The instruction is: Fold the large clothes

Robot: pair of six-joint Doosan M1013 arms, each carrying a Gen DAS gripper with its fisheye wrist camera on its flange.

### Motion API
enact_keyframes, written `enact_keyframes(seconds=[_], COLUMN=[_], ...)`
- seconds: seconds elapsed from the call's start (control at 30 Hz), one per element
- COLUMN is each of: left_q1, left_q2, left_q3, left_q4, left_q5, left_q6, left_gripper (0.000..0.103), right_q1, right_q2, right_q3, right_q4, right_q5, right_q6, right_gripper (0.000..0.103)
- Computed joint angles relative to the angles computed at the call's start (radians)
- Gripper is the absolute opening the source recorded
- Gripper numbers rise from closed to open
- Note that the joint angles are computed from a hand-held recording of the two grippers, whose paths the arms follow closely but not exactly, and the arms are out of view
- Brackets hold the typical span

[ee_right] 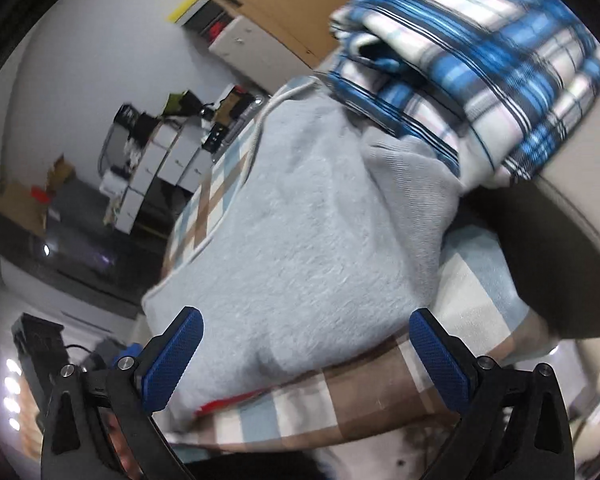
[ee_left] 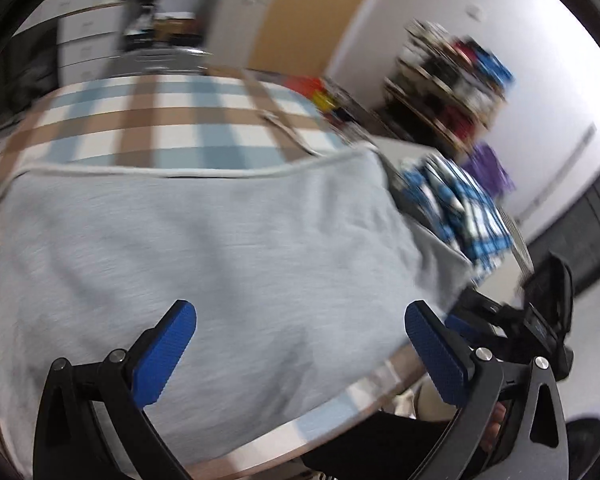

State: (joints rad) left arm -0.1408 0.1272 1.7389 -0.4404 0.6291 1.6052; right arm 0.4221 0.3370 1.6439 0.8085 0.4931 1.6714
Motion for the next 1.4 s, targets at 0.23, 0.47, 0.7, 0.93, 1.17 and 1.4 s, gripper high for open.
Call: enact_keyframes(seconds=[0.23, 0.47, 0.7, 0.93, 1.17, 1.4], left_q1=[-0.037, -0.002, 0.046, 0.033, 0.03, 0.026], left_q2=[0.063, 0.092, 0.091, 0.071, 0.072, 0.074], left_q3=[-0.037, -0.056, -0.045, -0.026, -0.022, -0.025], left_q4=[0.146, 0.084, -0.083, -0.055, -0.042, -0.031], left_q5=[0.121, 0.194, 0.233, 0.205, 0.181, 0.175], left_q6=[-0.092, 0.002, 0.122, 0.102, 0.075, 0.079], left_gripper=[0.101, 0.101, 0.101, 0.101, 0.101, 0.101], right_q1=[-0.016, -0.014, 0.005, 0.015, 0.062, 0.023], right_q2=[0.052, 0.106, 0.173, 0.113, 0.083, 0.119], right_q3=[-0.049, -0.139, -0.243, -0.136, -0.143, -0.159], right_q4=[0.049, -0.054, -0.118, -0.035, -0.156, -0.128], right_q5=[0.128, 0.203, 0.219, -0.001, -0.098, 0.01], right_q6=[0.01, 0.126, 0.194, 0.094, -0.056, 0.083], right_gripper=[0.103, 0.103, 0.103, 0.033, 0.027, 0.042])
